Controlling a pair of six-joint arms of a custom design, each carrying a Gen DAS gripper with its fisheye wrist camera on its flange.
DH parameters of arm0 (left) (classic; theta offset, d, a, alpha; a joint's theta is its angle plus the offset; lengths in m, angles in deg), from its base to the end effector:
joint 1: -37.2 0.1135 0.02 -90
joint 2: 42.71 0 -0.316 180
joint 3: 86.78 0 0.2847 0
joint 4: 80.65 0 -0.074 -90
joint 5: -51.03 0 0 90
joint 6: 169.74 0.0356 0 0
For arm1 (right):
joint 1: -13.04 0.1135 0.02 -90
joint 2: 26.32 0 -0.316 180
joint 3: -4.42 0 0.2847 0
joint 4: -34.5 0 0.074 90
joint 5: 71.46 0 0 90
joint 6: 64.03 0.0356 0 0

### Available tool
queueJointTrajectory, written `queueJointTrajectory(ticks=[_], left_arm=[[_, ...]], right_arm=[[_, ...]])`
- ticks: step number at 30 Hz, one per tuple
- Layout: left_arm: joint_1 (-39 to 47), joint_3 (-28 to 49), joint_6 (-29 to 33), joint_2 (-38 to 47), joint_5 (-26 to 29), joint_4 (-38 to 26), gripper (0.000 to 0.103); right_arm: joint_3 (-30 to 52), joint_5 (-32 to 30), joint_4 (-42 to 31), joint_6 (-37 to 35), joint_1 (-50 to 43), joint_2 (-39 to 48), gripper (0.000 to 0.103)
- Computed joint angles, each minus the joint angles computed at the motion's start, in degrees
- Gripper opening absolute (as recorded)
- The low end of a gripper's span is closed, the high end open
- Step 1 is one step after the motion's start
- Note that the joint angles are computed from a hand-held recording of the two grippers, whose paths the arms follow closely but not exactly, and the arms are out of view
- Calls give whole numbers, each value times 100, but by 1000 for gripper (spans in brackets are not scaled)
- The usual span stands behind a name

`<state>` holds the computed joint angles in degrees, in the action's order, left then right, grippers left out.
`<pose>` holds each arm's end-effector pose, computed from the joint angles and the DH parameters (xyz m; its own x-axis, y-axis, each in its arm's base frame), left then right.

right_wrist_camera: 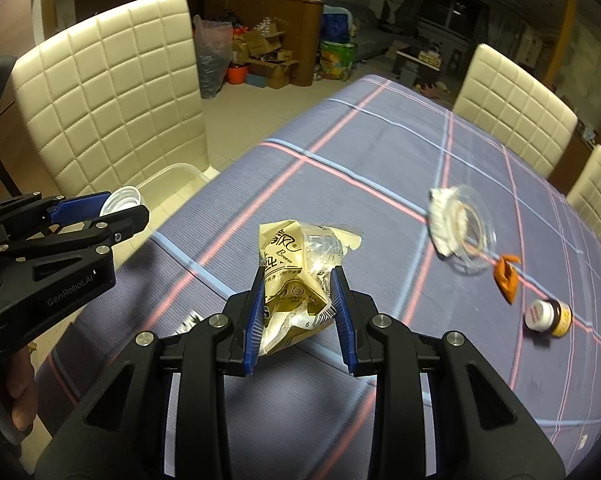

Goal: Collect trash
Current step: 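Carry the bottle cap and gold wrapper over the bin with both tools, then open both tools to drop the cap and gold wrapper into the bin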

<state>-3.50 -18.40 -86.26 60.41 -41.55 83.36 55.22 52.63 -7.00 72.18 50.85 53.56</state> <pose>0.3005 -0.2564 0.1742 -0.6546 0.4135 -0.6328 0.5591 0.8283 -0.0373 0.2079 0.1361 0.1886 -0.7758 0.1547 -0.6117 0.2884 0.9492 -0.1258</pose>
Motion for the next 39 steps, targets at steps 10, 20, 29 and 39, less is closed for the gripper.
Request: queueJointTrajectory(ticks=[10,20,29,39], left_arm=[[595,121,69,188,62,18,39],[1050,378,167,577,20,117,39],[1402,729,232,1011,-20,104,39],[1588,1051,233,1346,-42,114,39]], right_arm=[[631,-262,609,-715,-178,876,33],[1348,-686,1084,-1275,-509,1829,33],[2072,-918,1116,-1588,-588,2552,35],[2536,-1047,1081,-1759,-674,2944,35]])
